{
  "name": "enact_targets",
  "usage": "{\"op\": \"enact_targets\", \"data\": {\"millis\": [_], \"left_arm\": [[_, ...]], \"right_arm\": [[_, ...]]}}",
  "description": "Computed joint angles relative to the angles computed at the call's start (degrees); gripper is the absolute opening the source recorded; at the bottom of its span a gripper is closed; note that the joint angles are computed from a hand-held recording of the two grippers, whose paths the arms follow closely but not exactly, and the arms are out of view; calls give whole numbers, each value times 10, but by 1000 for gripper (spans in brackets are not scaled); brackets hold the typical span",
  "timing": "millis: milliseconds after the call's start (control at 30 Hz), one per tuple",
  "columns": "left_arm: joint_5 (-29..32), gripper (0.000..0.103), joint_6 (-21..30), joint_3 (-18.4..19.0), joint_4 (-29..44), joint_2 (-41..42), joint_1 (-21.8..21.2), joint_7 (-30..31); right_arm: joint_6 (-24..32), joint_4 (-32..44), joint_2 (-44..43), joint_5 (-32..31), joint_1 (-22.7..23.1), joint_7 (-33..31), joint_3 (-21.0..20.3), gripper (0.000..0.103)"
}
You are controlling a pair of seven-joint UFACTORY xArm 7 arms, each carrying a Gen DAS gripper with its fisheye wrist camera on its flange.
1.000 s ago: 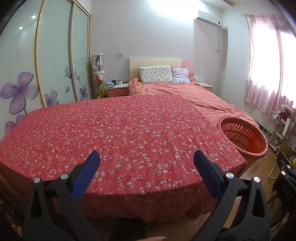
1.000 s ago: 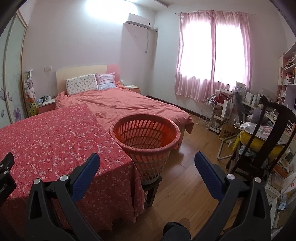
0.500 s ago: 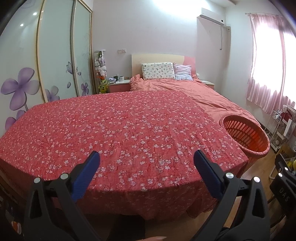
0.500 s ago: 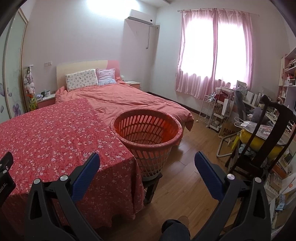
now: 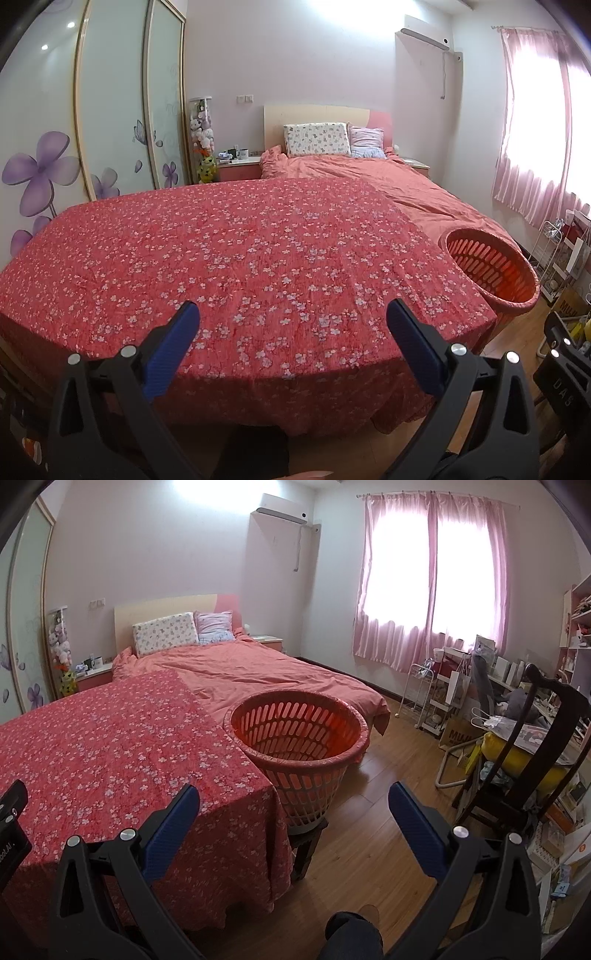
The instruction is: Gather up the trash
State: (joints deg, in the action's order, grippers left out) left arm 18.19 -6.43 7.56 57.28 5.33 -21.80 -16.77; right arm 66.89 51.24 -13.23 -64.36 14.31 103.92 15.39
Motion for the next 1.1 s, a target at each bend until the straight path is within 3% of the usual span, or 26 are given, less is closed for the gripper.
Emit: {"op": "enact_targets", "data": {"millis": [133, 567, 733, 1100], "left_arm": [[15, 99, 2, 18, 1, 0, -16, -16], [39, 99, 2, 11, 1, -1, -6, -38], [56, 99, -1, 32, 1, -1, -24, -57], [67, 99, -3, 39, 0, -3, -30, -68]], "right_arm": [[-4, -1, -1, 1, 0, -1, -1, 101], [-13, -2, -2, 3, -3, -5, -2, 101], [-13, -3, -3, 3, -4, -6, -1, 101], [-13, -3, -3, 4, -4, -6, -1, 101]]}}
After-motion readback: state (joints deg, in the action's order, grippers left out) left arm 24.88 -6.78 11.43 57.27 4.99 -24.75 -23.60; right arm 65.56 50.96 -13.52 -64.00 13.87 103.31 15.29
